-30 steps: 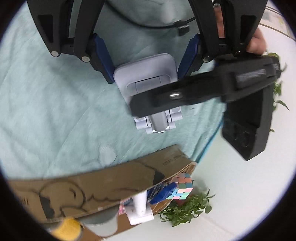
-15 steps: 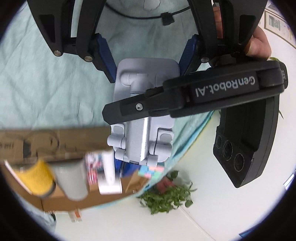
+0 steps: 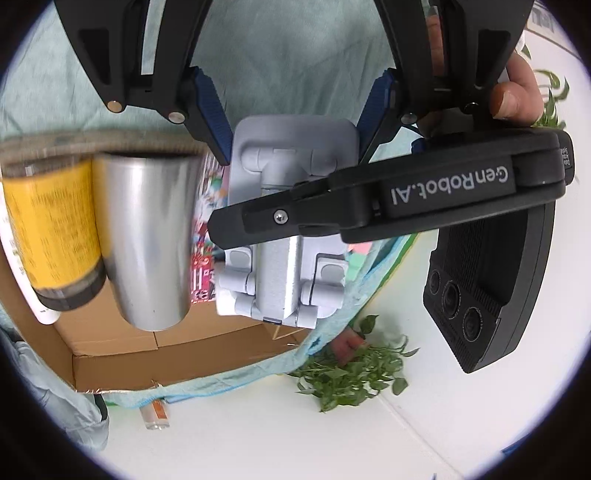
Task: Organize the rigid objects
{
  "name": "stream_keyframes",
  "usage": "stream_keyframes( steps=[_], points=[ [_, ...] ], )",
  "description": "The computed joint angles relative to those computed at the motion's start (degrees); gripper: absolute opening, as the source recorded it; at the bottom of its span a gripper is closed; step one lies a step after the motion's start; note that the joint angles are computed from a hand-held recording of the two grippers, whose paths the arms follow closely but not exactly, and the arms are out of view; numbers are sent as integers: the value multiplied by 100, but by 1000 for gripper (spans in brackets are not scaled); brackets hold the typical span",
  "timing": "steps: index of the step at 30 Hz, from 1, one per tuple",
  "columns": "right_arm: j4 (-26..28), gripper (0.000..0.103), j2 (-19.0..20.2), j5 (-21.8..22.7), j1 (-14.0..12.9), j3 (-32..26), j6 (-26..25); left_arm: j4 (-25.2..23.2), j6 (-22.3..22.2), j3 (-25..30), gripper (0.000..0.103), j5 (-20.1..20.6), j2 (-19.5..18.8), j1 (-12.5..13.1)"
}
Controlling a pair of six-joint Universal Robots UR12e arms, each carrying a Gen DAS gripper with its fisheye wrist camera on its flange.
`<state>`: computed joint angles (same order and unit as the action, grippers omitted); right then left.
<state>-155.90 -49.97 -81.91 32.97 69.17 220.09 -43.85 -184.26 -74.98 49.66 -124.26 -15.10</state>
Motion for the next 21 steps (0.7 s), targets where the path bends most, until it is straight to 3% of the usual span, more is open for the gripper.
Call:
stream_keyframes(
  steps=[1, 3, 4, 5, 6, 7, 10, 12, 16, 20, 21],
  points=[
    [68, 65, 46, 32, -24, -73, 38, -41, -11, 114, 24, 141, -66, -20],
    [151, 66, 75, -82, -29, -140, 111, -118, -66, 287, 48, 491, -144, -61],
    [173, 68, 54, -228, -15, -121, 151, -58, -153, 298, 55, 610, -148, -63],
    [84, 71, 19, -299, -4, -59, 179, 242, -308, 217, 66, 648, -120, -45],
    [-87, 80, -33, -335, 15, 51, 189, 531, -386, 112, 74, 688, -72, -31],
    [-219, 84, -85, -394, 40, 153, 178, 703, -391, -18, 77, 769, 10, -14],
    [-373, 84, -268, -952, 212, 450, -84, 1399, -360, -502, 85, 1346, 317, -42],
    [-401, 84, -360, -1486, 374, 617, -295, 2172, -344, -1021, 102, 1972, 586, -102],
    [-290, 84, -513, -2637, 696, 924, -535, 3574, -76, -2091, 103, 3125, 1046, -250],
    [-170, 84, -612, -3348, 820, 1167, -284, 4075, 11, -2640, 101, 4068, 1203, -477],
    [-262, 76, -674, -3290, 807, 1294, -130, 4043, 2, -2734, 82, 4084, 1251, -479]
  ],
)
